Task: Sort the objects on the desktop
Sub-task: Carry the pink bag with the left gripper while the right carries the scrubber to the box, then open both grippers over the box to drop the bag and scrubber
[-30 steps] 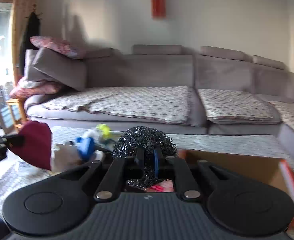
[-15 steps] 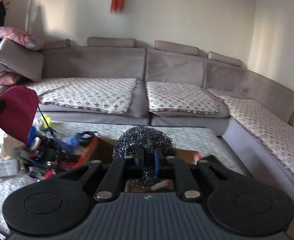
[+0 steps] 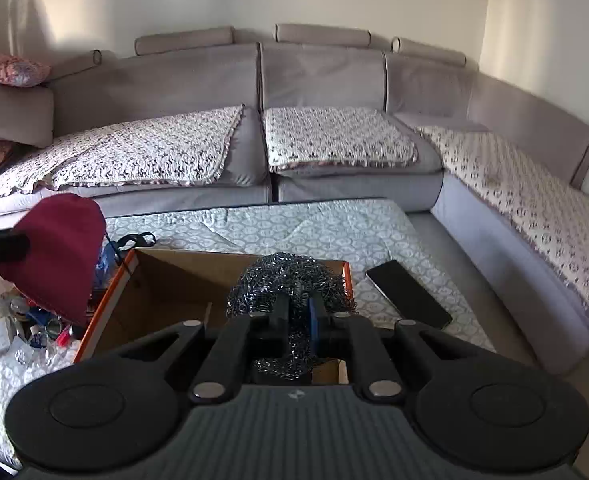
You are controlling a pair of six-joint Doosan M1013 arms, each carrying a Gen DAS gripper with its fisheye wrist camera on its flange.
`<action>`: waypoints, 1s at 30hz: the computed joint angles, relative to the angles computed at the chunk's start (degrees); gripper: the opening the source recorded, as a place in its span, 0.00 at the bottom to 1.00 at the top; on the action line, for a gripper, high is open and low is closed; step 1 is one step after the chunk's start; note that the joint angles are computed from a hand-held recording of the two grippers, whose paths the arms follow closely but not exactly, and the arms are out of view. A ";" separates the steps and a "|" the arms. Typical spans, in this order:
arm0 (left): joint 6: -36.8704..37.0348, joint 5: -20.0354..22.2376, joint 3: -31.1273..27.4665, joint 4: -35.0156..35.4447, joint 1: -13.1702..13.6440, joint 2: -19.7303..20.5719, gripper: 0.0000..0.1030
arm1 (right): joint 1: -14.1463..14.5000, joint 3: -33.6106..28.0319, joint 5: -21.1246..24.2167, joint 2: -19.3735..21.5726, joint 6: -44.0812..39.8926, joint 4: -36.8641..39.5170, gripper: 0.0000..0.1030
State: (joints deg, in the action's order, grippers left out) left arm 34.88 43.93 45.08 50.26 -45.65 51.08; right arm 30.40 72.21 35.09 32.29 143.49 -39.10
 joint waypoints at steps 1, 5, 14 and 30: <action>1.16 0.41 -0.76 -1.61 0.17 0.31 0.04 | -0.27 -0.62 0.26 0.43 -0.82 1.35 0.09; 4.95 2.20 -3.48 -6.31 0.60 1.60 0.04 | -1.03 -2.41 1.64 1.67 -3.97 5.69 0.09; 6.44 4.78 -5.54 -9.27 0.77 2.64 0.04 | -1.60 -5.23 4.40 3.73 -8.98 11.42 0.09; 5.72 1.83 -2.76 -8.80 1.07 1.02 0.84 | -1.64 -7.14 6.86 4.82 -9.10 15.01 0.49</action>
